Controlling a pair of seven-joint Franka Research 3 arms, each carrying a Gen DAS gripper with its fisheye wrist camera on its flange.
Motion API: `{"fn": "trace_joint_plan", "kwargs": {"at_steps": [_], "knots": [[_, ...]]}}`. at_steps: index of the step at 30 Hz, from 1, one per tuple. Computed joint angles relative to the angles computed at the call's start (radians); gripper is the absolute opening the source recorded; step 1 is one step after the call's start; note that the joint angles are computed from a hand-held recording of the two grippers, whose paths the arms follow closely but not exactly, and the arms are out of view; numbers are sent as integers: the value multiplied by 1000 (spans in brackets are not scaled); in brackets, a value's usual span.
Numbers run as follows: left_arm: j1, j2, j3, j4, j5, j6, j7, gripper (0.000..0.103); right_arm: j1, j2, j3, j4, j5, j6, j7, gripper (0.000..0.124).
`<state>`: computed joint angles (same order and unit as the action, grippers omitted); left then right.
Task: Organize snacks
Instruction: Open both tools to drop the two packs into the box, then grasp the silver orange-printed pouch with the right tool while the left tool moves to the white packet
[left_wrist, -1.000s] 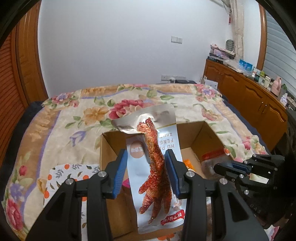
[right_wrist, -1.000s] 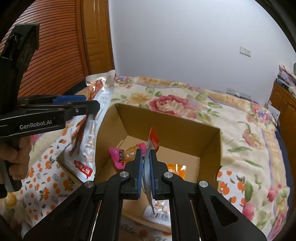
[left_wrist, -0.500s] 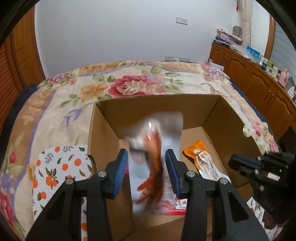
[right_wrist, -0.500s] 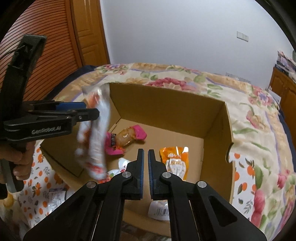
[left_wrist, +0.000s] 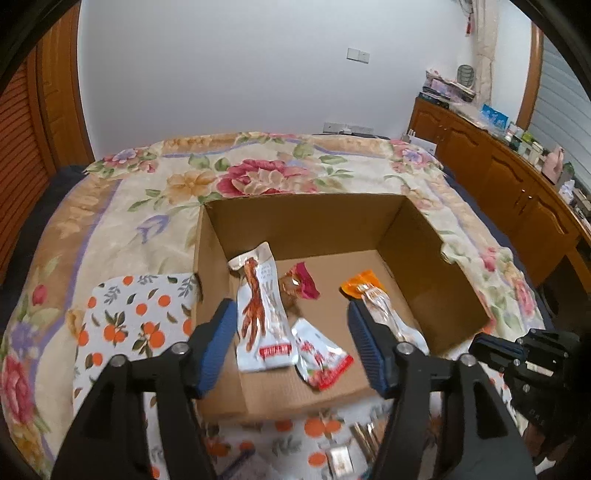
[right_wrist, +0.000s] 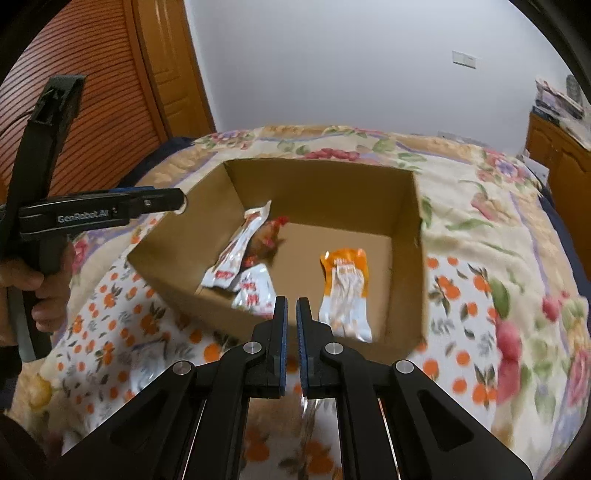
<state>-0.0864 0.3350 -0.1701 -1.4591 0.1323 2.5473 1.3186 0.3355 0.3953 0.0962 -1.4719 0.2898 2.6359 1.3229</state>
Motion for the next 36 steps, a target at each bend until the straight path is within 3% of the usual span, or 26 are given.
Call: {"fn": "trace_joint_plan", "kwargs": {"at_steps": [2, 9, 11, 21, 23, 27, 29, 31, 36], "knots": [[1, -73, 0, -92, 8, 34, 0, 78, 2, -50, -5, -62, -2, 13, 11, 6], [8, -274, -6, -333, -61, 62, 16, 80, 6, -260, -8, -324, 4, 63, 80, 34], [2, -335, -1, -409, -68, 74, 3, 80, 11, -318, -5, -399, -4, 80, 110, 56], [-38, -543, 17, -674, -30, 132, -79, 83, 25, -511, 35, -667, -59, 151, 290, 66], [-53, -560, 27, -698, -49, 138, -66, 90, 28, -530, 42, -697, -65, 152, 314, 68], [-71, -594, 42, -755, -78, 191, -64, 94, 49, -552, 40, -741, -10, 152, 307, 70], [-80, -601, 51, -771, -96, 209, -58, 99, 46, -554, 48, -750, -26, 154, 325, 88], [-83, -602, 53, -785, -101, 221, -58, 100, 43, -558, 56, -764, -44, 164, 354, 93], [-37, -590, 15, -800, 17, 207, -150, 100, 38, -551, 69, -780, -91, 156, 421, 93]]}}
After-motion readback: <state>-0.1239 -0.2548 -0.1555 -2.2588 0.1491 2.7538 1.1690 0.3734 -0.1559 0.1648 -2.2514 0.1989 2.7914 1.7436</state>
